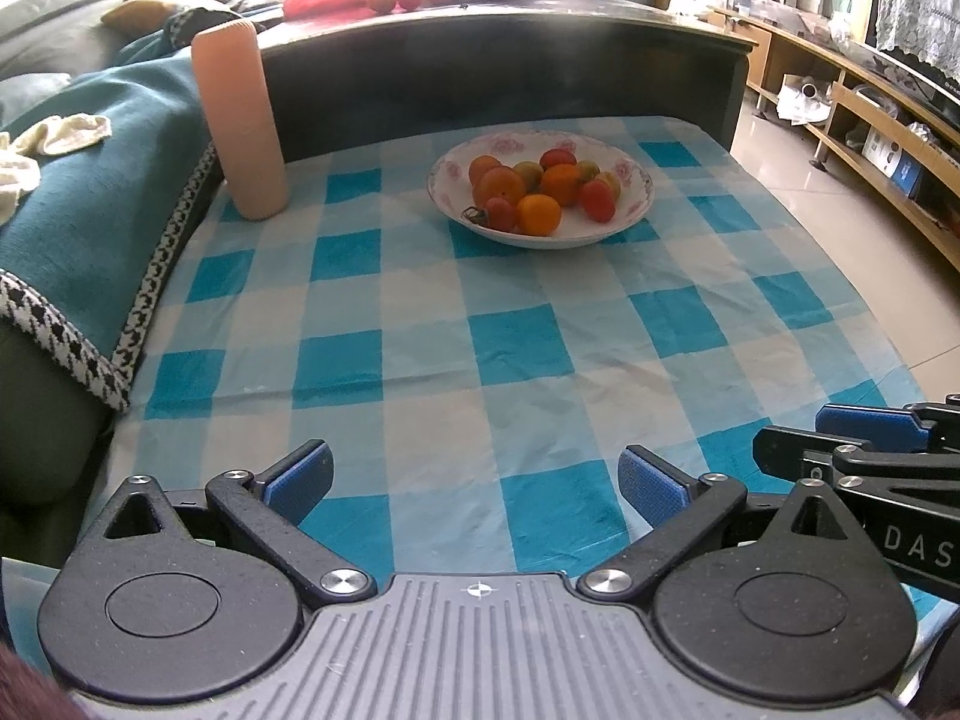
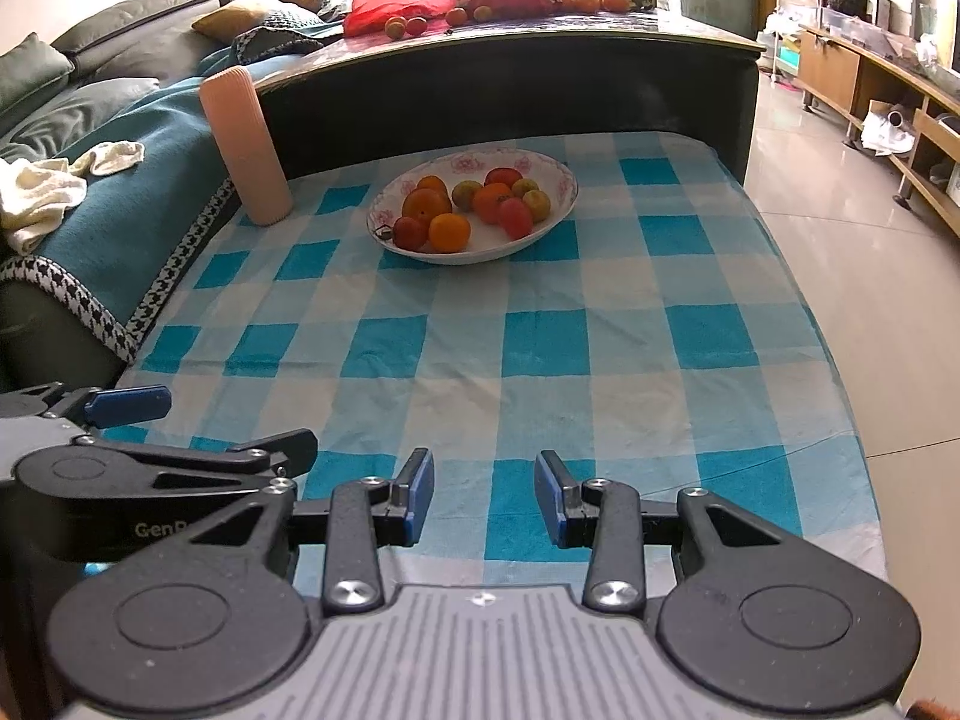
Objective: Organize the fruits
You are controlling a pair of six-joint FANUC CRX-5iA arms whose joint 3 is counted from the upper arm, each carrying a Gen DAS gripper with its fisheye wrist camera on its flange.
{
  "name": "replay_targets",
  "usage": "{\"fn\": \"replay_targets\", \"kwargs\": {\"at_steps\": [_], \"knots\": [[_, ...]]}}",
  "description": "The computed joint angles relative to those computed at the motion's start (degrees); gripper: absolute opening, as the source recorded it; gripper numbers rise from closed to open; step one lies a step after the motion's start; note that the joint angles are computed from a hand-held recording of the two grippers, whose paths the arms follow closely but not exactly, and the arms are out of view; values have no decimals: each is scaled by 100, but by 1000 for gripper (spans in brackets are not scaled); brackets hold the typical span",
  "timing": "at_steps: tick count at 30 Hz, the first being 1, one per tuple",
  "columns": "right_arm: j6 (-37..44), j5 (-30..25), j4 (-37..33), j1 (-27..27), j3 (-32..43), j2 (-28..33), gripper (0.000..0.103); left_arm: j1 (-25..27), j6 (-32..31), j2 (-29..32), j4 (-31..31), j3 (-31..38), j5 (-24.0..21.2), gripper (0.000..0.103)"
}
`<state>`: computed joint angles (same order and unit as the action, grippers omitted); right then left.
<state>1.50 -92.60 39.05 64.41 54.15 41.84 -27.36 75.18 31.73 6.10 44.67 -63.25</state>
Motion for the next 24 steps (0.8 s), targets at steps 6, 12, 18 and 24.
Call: {"fn": "replay_targets", "kwargs": {"at_steps": [6, 12, 18, 24], "knots": [[30, -96, -10, 1, 125, 77, 52, -16, 18, -19, -52, -14, 9, 101], [20, -103, 13, 10, 140, 87, 52, 12, 133, -26, 37, -48, 8, 101], [-227, 129, -24, 2, -170, -114, 52, 1, 288, -40, -26, -31, 0, 101], [-189, 85, 56, 20, -31, -31, 52, 23, 265, -109, 25, -134, 73, 101]]}}
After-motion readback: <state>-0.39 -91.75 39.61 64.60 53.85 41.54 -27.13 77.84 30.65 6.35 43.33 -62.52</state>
